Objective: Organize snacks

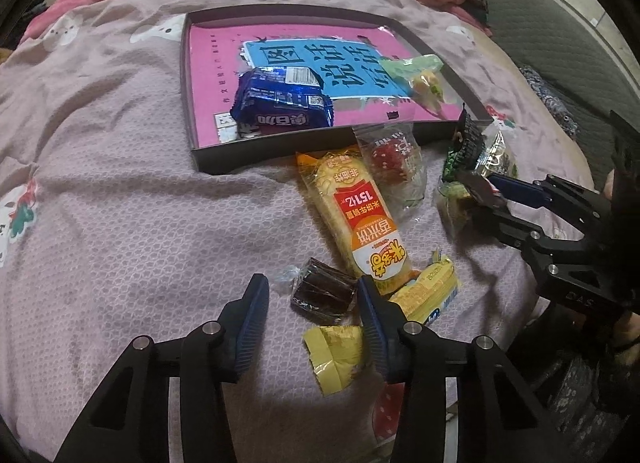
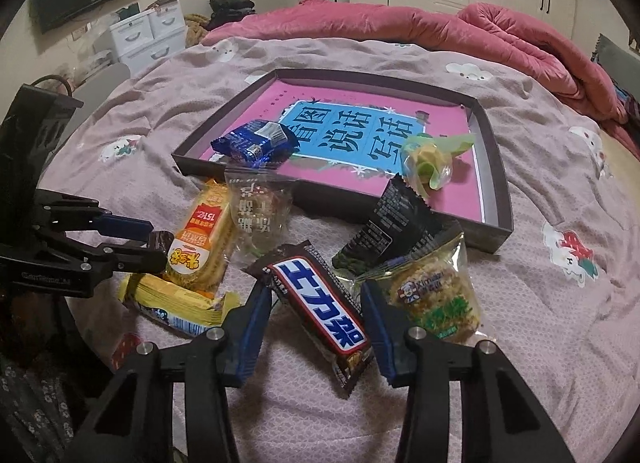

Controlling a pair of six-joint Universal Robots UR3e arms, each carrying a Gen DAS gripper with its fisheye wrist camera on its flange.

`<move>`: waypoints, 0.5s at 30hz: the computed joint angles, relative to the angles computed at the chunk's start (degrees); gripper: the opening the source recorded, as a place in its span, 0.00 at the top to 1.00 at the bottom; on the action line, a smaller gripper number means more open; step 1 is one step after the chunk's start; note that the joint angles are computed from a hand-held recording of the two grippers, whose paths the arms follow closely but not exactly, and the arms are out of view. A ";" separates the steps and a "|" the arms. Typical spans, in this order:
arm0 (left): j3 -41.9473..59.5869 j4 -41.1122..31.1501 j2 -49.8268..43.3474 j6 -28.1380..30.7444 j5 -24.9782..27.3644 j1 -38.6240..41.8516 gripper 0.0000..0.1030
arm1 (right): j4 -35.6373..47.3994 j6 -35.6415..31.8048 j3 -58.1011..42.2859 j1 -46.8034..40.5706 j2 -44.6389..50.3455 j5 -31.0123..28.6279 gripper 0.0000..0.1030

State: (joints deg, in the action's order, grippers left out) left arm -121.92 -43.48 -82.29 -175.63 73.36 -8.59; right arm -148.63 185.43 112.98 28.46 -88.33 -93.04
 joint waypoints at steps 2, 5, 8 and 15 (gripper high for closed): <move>-0.09 0.17 -0.67 0.61 -1.36 0.79 0.54 | 0.50 -0.18 -0.42 0.02 0.71 0.15 0.60; -0.67 0.32 -0.98 1.29 -3.44 2.10 0.56 | 0.05 -0.10 -0.54 0.09 1.24 0.08 0.62; -0.70 0.57 -1.82 1.65 -4.56 2.57 0.57 | -1.17 0.31 0.14 -0.45 1.21 0.60 0.67; -1.09 0.62 -1.97 1.82 -6.19 3.46 0.60 | -3.17 0.82 1.90 -1.84 -0.19 2.57 0.74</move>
State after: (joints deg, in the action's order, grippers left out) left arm -123.01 -42.87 -84.26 -173.81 67.17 -5.13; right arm -151.80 186.25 114.88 26.62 -88.52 -90.47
